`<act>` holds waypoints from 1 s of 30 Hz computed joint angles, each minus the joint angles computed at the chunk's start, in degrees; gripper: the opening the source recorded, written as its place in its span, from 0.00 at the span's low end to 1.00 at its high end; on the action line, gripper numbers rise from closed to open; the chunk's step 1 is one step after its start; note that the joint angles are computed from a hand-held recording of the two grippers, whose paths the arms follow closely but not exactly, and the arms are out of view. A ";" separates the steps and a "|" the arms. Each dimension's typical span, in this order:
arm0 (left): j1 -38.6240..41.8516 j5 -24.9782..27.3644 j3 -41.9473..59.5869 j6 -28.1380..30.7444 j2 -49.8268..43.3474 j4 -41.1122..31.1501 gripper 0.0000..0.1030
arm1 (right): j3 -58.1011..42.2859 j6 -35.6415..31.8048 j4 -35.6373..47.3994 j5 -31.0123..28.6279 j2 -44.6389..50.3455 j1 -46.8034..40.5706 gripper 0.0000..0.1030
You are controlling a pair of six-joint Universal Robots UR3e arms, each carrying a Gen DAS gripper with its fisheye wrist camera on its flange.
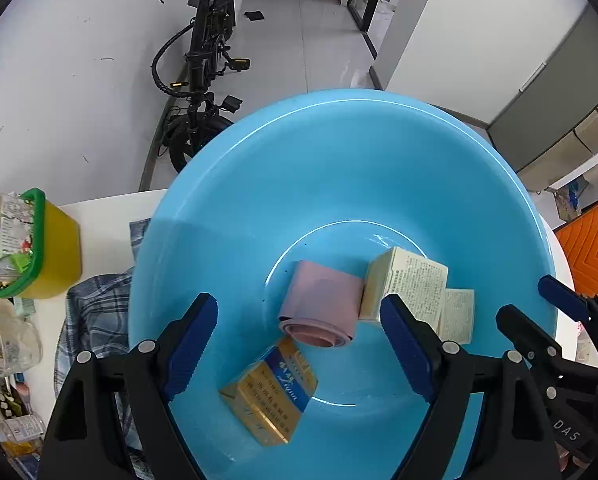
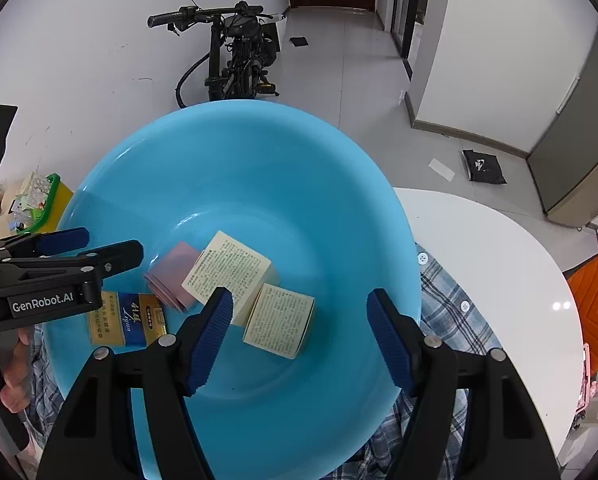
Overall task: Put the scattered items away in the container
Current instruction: 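Lower both boxes into the basin and open both grippers to drop them, then withdraw both tools from the basin back over the cluttered shirt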
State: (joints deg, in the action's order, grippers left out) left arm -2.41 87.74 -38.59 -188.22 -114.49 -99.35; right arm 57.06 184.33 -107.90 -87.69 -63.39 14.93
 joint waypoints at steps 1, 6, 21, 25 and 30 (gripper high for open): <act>-0.03 0.21 -0.74 0.35 0.74 0.43 0.83 | 0.04 0.03 0.07 -0.06 -0.13 0.11 0.66; -1.56 3.47 -5.28 0.44 4.83 4.53 0.83 | 2.88 -0.29 -2.88 -1.45 -2.18 0.53 0.66; -0.80 0.56 -31.21 -0.56 30.72 25.92 0.83 | 26.52 2.33 -29.63 -4.91 -19.60 5.52 0.71; -4.71 9.19 -38.75 -1.19 39.27 27.88 0.83 | 28.47 4.43 -25.82 -12.17 -25.25 9.80 0.72; -3.04 1.09 -49.02 0.65 58.00 23.70 0.83 | 47.31 4.70 -32.68 -9.61 -44.78 12.82 0.86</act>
State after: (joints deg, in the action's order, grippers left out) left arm -5.45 88.84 -87.61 -187.57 -56.50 -75.65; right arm 104.37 189.04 -140.59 -97.30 -108.17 27.75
